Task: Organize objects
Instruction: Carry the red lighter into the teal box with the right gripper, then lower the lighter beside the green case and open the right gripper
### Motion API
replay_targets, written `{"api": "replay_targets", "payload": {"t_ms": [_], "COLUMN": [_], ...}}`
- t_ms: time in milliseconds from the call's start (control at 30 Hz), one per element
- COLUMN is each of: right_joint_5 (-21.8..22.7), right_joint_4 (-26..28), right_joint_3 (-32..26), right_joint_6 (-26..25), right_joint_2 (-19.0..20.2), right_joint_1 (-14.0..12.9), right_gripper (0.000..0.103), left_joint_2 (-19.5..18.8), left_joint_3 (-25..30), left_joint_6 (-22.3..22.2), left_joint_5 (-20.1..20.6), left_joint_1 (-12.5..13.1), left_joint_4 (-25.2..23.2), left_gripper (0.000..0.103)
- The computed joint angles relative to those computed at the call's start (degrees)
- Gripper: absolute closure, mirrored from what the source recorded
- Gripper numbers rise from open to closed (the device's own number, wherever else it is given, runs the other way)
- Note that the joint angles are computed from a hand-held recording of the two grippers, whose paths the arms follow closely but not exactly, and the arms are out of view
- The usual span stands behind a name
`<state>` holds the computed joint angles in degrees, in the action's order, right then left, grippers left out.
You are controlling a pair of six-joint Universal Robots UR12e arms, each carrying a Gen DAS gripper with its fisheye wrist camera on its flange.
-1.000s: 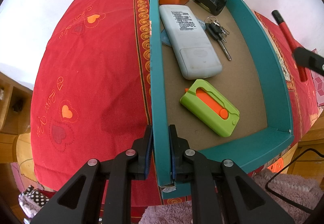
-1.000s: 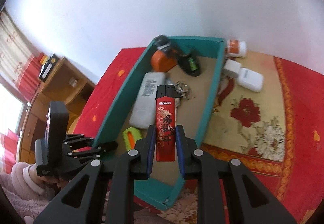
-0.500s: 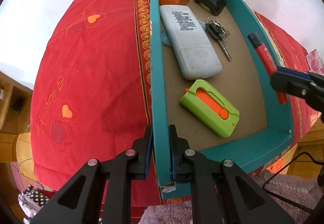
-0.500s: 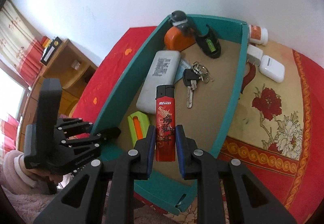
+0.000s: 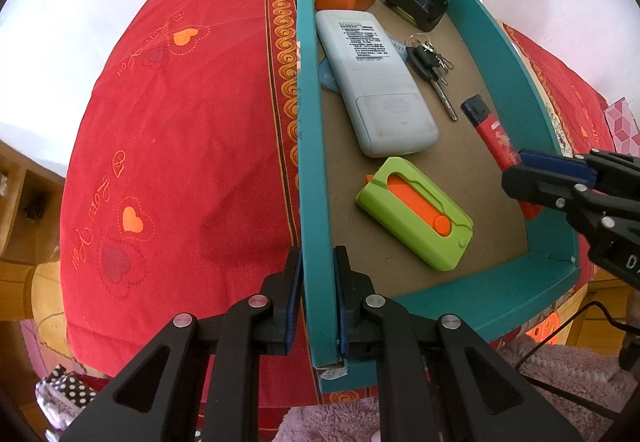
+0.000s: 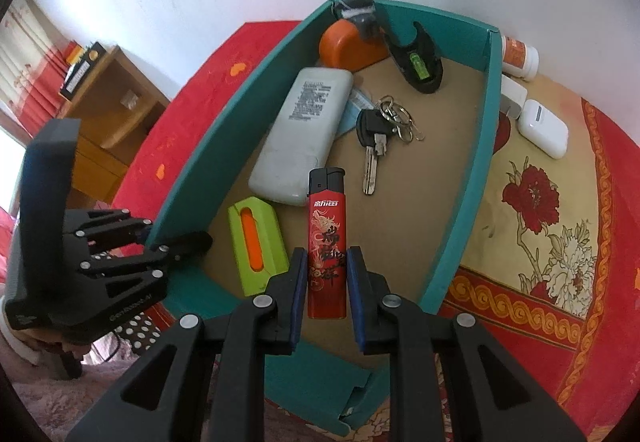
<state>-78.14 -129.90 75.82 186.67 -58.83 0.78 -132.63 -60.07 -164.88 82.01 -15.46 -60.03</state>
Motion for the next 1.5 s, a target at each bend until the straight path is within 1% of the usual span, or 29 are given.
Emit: {"api": "replay_targets", "payload": {"t_ms": [367, 467, 700, 1033, 1167, 1267, 1333, 1433, 1500], "right_joint_5": [-1.2, -1.8, -3.9, -6.0, -5.0, -3.8, -3.3, -2.5, -1.7], "right_joint_4": [4.6, 6.7, 9.0, 9.8, 9.5, 8.4, 7.6, 6.0, 4.7], "right_joint_3": [-2.1, -3.0, -4.8, -5.7, -5.6, -4.3, -3.7, -2.7, -2.0], "right_joint_6": [-1.4, -1.7, -3.6, -5.2, -4.7, -3.5, -3.2, -3.2, -3.2], "right_joint_2": [1.4, 2.0, 3.1, 3.8, 3.7, 2.8, 2.3, 1.6, 1.1], "right_joint_1": [0.4, 0.6, 1.4, 2.3, 2.0, 1.4, 1.1, 0.8, 0.6], "right_gripper": [0.084, 0.084, 0.084, 0.084, 0.084, 0.077, 0.070, 0.064, 0.062], "left_joint_2": [0.0, 0.0, -0.1, 0.0, 0.0, 0.0, 0.0, 0.0, -0.1], "left_joint_3": [-0.1, -0.1, 0.1, 0.0, 0.1, 0.1, 0.0, 0.0, 0.2], "left_joint_6": [-0.1, -0.1, -0.1, 0.0, -0.1, 0.0, 0.0, 0.0, 0.0], "left_joint_5": [0.0, 0.0, 0.0, 0.0, 0.0, 0.0, 0.0, 0.0, 0.0], "left_joint_1": [0.0, 0.0, 0.0, 0.0, 0.0, 0.0, 0.0, 0.0, 0.0], "left_joint_4": [0.1, 0.1, 0.0, 0.0, 0.0, 0.0, 0.0, 0.1, 0.0], "left_gripper": [0.088, 0.088, 0.088, 0.088, 0.088, 0.088, 0.088, 0.088, 0.088]}}
